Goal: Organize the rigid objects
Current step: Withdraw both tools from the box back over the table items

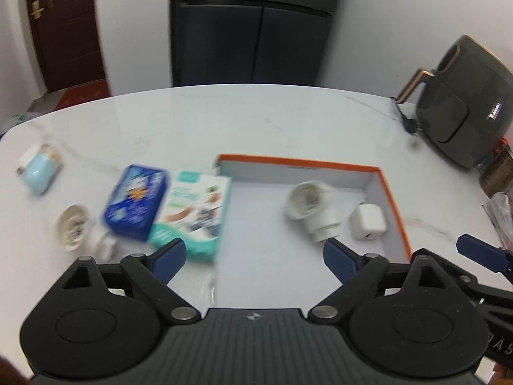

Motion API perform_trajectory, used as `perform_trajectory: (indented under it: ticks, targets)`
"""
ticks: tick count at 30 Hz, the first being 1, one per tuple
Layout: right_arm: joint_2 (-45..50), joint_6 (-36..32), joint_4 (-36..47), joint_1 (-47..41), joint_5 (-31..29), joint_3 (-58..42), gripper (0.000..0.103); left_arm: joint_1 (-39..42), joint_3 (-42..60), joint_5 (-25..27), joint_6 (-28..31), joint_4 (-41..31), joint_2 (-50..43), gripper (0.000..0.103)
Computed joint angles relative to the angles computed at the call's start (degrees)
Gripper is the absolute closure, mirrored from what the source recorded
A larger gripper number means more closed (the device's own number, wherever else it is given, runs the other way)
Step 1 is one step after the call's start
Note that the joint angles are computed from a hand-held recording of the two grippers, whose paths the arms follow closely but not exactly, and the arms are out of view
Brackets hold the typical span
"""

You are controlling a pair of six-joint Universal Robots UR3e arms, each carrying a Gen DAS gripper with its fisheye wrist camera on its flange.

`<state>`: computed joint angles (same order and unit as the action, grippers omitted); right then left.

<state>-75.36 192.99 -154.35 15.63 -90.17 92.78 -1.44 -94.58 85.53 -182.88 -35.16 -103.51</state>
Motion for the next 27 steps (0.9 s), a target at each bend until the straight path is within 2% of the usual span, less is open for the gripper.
perform_trajectory:
  ticks: [14,27]
  targets:
    - [9.3,4.9,6.8,11.1,-2.0,-15.0,0.018,15.1,-16.4,-5.8,6.7,-2.0,17.9,0.008]
    - [17.0,6.9,11.6,16.7,-2.8,-26.2,0.017,27.1,-22.5,-9.7,12.1,-5.7,24.9,0.008]
